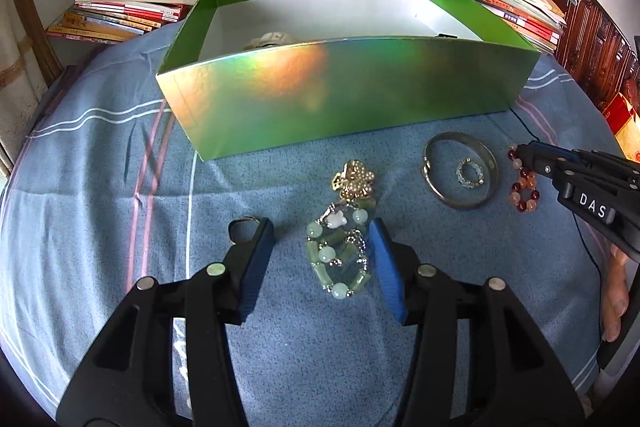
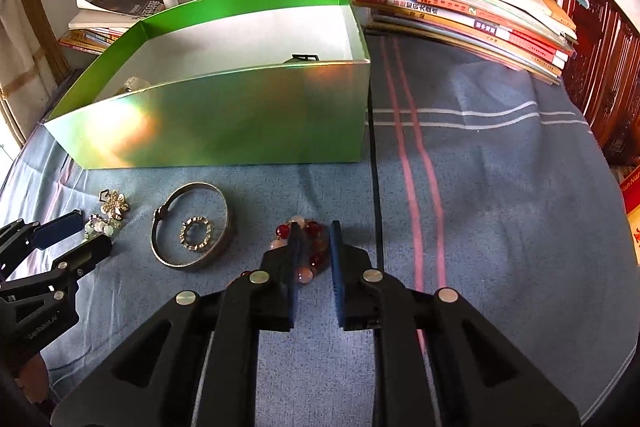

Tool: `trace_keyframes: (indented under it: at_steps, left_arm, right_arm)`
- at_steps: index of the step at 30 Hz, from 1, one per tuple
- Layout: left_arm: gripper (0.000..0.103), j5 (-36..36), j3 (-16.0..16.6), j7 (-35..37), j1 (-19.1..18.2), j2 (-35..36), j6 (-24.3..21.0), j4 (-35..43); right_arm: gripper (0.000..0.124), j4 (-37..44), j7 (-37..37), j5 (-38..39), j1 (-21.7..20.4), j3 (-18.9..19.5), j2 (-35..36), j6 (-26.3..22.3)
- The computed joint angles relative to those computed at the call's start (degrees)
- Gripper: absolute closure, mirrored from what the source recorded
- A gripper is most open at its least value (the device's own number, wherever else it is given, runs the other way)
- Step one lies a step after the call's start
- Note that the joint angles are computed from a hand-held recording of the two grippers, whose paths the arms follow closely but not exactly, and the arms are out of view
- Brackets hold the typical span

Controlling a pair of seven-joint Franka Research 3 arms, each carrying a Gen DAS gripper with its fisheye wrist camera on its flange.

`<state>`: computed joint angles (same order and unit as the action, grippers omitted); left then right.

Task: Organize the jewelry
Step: 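Move the left tool to the green jade bracelet while the right tool approaches the red bead bracelet, then close the left tool on the green jade bracelet while the right tool grasps the red bead bracelet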

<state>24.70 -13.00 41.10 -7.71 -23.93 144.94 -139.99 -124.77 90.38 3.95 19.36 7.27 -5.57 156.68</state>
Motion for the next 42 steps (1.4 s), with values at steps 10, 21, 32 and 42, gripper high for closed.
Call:
trace_keyframes:
  at_steps: [10,21,32,42]
  left_arm:
    - [0.076,5.87,-1.34,-5.43,2.02,0.0,3.62,-1.11]
    - [0.086,6.96,-1.47,-7.4,2.51,-1.25,4.74,-2.24]
    - [0.085,4.51,-0.04,-8.0,2.19,-1.95,5.84,-3.25]
    - [0.079,0.77,0.88,-5.29,1.72,-2.15,8.15,-4.2]
  right_arm:
    - [0.115,-0.53,-1.52,0.49,0.86,-0.06,1.14,4.12]
    - [0.115,-2.17,-0.56,2.1,0.37,0.07,0.04,7.86]
    - [0.115,-2.72,0.84,0.23,-0.21,0.87,-0.42,8.55]
    - [0.115,-2.02,-0.52,2.21,0.49,-0.01,-0.12,6.77]
